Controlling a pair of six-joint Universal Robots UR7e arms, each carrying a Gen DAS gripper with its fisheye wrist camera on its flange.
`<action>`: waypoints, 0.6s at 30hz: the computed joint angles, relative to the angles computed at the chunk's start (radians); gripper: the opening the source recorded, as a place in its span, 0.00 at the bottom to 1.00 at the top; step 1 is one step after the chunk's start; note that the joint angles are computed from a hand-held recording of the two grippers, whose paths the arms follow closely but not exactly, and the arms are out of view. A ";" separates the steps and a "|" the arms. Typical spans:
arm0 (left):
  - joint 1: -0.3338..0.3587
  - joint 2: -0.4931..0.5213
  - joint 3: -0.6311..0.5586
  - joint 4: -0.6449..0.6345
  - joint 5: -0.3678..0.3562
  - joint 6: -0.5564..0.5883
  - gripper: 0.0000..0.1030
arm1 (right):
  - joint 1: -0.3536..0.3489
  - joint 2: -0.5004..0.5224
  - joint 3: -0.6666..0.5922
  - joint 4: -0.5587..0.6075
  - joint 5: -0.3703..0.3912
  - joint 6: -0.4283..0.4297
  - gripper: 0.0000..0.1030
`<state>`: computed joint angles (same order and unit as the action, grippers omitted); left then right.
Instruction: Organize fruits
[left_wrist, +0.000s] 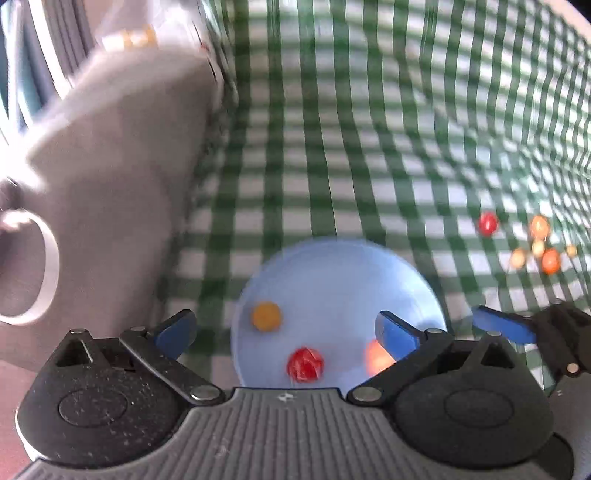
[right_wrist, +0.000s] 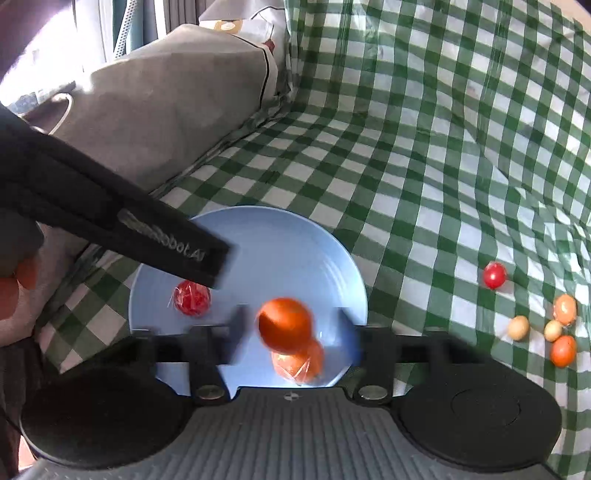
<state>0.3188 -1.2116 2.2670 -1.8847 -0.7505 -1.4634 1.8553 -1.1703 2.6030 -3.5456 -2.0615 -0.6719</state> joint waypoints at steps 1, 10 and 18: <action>-0.014 -0.011 -0.009 0.034 -0.008 0.001 1.00 | 0.010 -0.014 0.003 0.000 -0.002 0.008 0.82; -0.226 -0.089 -0.039 0.314 -0.205 -0.299 1.00 | 0.125 -0.394 0.074 0.376 -0.052 0.253 0.95; -0.347 -0.062 -0.083 0.393 -0.295 -0.393 1.00 | 0.299 -0.681 0.141 0.604 -0.148 0.398 0.98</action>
<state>-0.0286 -1.2732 2.1839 -1.4921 -1.0459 -1.8563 2.1546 -1.8512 2.7440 -2.9416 -2.2096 -0.2743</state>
